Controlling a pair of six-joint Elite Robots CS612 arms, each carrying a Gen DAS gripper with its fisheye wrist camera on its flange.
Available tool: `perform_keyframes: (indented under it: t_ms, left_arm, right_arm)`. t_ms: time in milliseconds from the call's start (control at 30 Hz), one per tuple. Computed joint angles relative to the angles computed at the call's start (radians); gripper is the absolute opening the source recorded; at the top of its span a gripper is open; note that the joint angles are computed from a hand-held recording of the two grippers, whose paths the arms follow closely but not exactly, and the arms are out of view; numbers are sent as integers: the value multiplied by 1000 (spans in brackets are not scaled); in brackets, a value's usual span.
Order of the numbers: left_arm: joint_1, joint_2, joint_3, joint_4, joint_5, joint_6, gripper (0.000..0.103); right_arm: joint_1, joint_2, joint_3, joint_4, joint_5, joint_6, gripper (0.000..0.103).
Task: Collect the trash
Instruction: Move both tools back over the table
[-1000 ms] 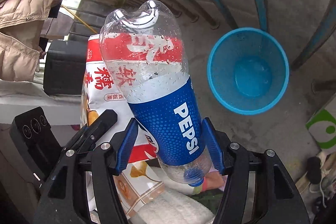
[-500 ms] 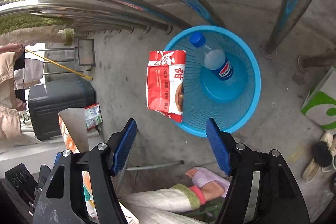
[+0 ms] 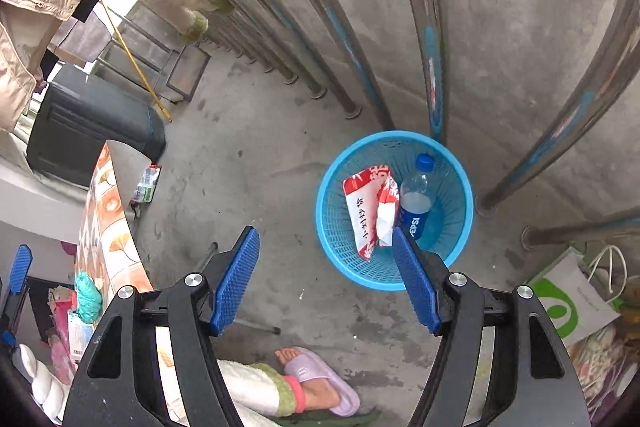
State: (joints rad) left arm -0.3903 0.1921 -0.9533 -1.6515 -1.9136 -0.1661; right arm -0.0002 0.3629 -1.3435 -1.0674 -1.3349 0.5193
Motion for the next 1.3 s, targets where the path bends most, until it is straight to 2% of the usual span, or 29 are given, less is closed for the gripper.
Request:
perform_keyframes:
  t_ms: [133, 267, 367, 433, 600, 767, 867, 1033, 1100, 1167, 1300]
  left_arm:
    - [27, 44, -136, 5, 51, 5, 82]
    - [60, 95, -281, 6, 114, -34, 92]
    - [84, 131, -384, 11, 210, -58, 95]
    - [100, 153, -445, 27, 277, -83, 97]
    - [136, 197, -572, 106, 407, -163, 97]
    - [159, 248, -685, 170, 501, -226, 97]
    - [173, 276, -746, 227, 486, -250, 97]
    - [176, 308, -810, 294, 449, -260, 97]
    - [173, 317, -815, 299, 419, -275, 97]
    - [170, 325, -813, 307, 378, -295, 90]
    - [174, 328, -777, 324, 264, -338, 73]
  right_arm:
    - [49, -40, 37, -61, -99, -126, 70]
    - [107, -67, 48, -176, -184, -274, 84]
    - [147, -75, 52, -301, -203, -352, 96]
    - [172, -80, 61, -385, -216, -388, 96]
    - [219, -109, 139, -532, -157, -446, 96]
    - [250, -150, 227, -589, -27, -471, 96]
    - [263, -159, 251, -594, 46, -468, 96]
    - [293, -156, 254, -544, 95, -490, 95]
    - [297, -151, 254, -508, 123, -481, 90]
    - [298, -148, 250, -458, 157, -469, 85]
    - [301, -143, 250, -375, 175, -462, 72]
